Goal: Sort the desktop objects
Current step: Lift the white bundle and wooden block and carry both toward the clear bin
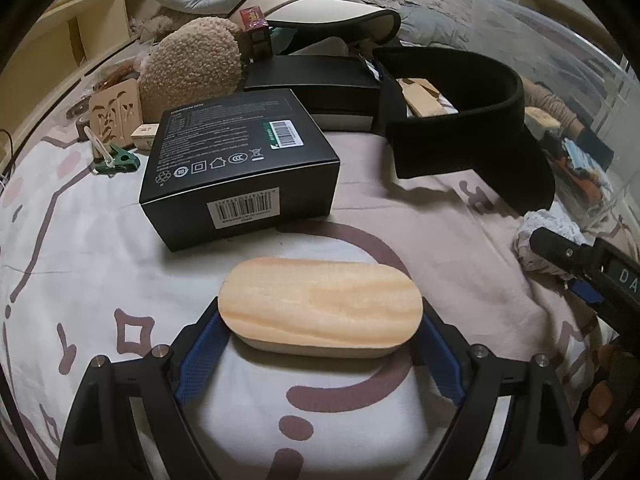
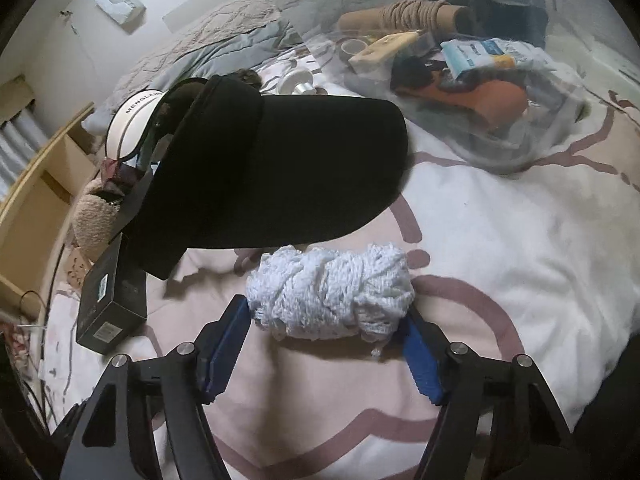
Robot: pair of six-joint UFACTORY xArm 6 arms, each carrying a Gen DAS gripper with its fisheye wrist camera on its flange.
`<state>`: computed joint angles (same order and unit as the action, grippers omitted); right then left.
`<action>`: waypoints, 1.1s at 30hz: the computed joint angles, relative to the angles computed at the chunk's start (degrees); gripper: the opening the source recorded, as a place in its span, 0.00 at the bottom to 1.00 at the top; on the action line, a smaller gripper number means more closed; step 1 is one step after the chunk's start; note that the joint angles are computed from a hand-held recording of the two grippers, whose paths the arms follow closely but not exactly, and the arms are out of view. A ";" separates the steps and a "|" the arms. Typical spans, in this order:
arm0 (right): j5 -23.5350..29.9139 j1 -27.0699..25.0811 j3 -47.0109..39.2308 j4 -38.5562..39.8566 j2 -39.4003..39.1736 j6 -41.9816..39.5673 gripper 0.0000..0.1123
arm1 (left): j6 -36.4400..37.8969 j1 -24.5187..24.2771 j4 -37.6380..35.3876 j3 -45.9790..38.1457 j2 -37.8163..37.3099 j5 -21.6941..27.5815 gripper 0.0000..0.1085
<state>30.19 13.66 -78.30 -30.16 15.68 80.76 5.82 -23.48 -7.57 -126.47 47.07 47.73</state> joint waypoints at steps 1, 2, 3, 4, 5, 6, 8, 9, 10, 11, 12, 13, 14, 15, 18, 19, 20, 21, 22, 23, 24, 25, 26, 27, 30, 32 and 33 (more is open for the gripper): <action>-0.63 -0.13 0.26 -0.05 -0.12 -0.69 0.62 | 0.15 0.08 -0.37 -0.19 0.06 0.15 0.82; -1.12 -0.24 0.62 -0.10 -0.35 -1.17 0.62 | 0.34 0.15 -0.80 -0.29 0.07 0.27 0.82; -2.19 -0.44 1.44 0.26 -0.81 -2.09 0.60 | 0.45 0.21 -1.17 -0.33 0.05 0.36 0.82; -3.17 -0.62 2.25 0.80 -1.30 -2.90 0.59 | 0.60 0.29 -1.58 -0.57 0.14 0.61 0.82; -4.06 -0.77 3.03 1.48 -1.79 -3.91 0.59 | 0.72 0.40 -2.04 -0.55 0.07 0.71 0.82; -4.51 -0.86 3.35 2.08 -2.05 -4.80 0.58 | 0.80 0.48 -2.41 -0.21 -0.15 0.54 0.82; -5.61 -1.07 4.56 2.83 -3.20 -6.88 0.58 | 0.78 0.56 -2.84 -0.15 -0.24 0.56 0.82; -5.96 -1.12 4.95 2.96 -3.60 -7.58 0.57 | 0.73 0.55 -2.89 -0.08 -0.30 0.52 0.82; -6.71 -1.24 5.66 3.54 -4.37 -9.10 0.57 | 0.68 0.55 -2.88 0.01 -0.35 0.44 0.82; -7.41 -1.33 6.28 4.10 -4.98 -10.25 0.57 | 0.57 0.50 -2.79 0.03 -0.35 0.36 0.82; -8.05 -1.39 6.79 4.89 -5.50 -11.56 0.57 | 0.46 0.48 -2.70 -0.30 -0.12 0.43 0.82; -8.72 -1.46 7.36 6.00 -6.07 -13.16 0.57 | 0.42 0.47 -2.64 -0.26 -0.13 0.37 0.82; -9.61 -1.50 8.12 7.70 -6.79 -15.35 0.57 | 0.48 0.48 -2.66 -0.21 -0.17 0.34 0.82; -10.19 -1.50 8.73 8.82 -7.41 -16.78 0.57 | 0.57 0.50 -2.76 -0.18 -0.17 0.24 0.82; -11.47 -1.40 10.36 11.87 -9.40 -21.59 0.57 | 1.76 0.77 -4.98 -0.11 -0.24 -0.20 0.82; -11.98 -1.28 11.09 12.44 -10.36 -23.25 0.57 | 2.57 0.96 -6.56 0.00 -0.37 -0.21 0.82; -12.10 -1.14 11.43 12.29 -11.02 -23.89 0.57 | 3.21 1.10 -8.04 0.27 -0.58 -0.46 0.82; -12.25 -0.99 11.72 12.14 -11.68 -24.55 0.57 | 3.48 1.17 -8.61 0.76 -0.93 -0.84 0.82; -12.69 -0.92 12.12 12.37 -12.39 -25.43 0.57 | 3.62 1.16 -8.85 1.36 -1.32 -1.42 0.82; -13.33 -1.09 13.03 12.99 -13.31 -26.36 0.57 | 3.87 1.15 -9.12 2.26 -1.93 -2.26 0.82; -13.89 -1.15 13.53 13.73 -13.96 -27.19 0.57 | 4.36 1.14 -9.63 3.37 -2.67 -3.18 0.82; -14.43 -1.27 13.98 14.49 -14.56 -28.00 0.57 | 4.95 1.11 -10.24 4.68 -3.52 -4.15 0.82; -15.01 -1.44 14.42 14.98 -15.19 -28.64 0.57 | 5.71 1.09 -10.98 6.04 -4.43 -5.26 0.82; -15.57 -1.70 14.88 15.21 -15.94 -29.17 0.57 | 6.35 1.04 -11.56 7.35 -5.30 -6.27 0.82; -16.97 -2.62 15.85 16.82 -17.78 -31.54 0.57 | 8.29 0.91 -13.64 11.25 -7.96 -9.03 0.82; -18.26 -3.36 16.88 18.32 -19.29 -33.22 0.57 | 9.12 0.82 -14.88 12.67 -8.94 -10.23 0.82; -19.01 -3.79 17.40 20.30 -20.05 -34.93 0.57 | 9.41 0.80 -15.23 13.15 -9.26 -10.58 0.82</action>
<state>11.18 9.87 -60.89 -9.86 -4.37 45.83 15.23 -22.68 -22.80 -113.32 37.81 37.15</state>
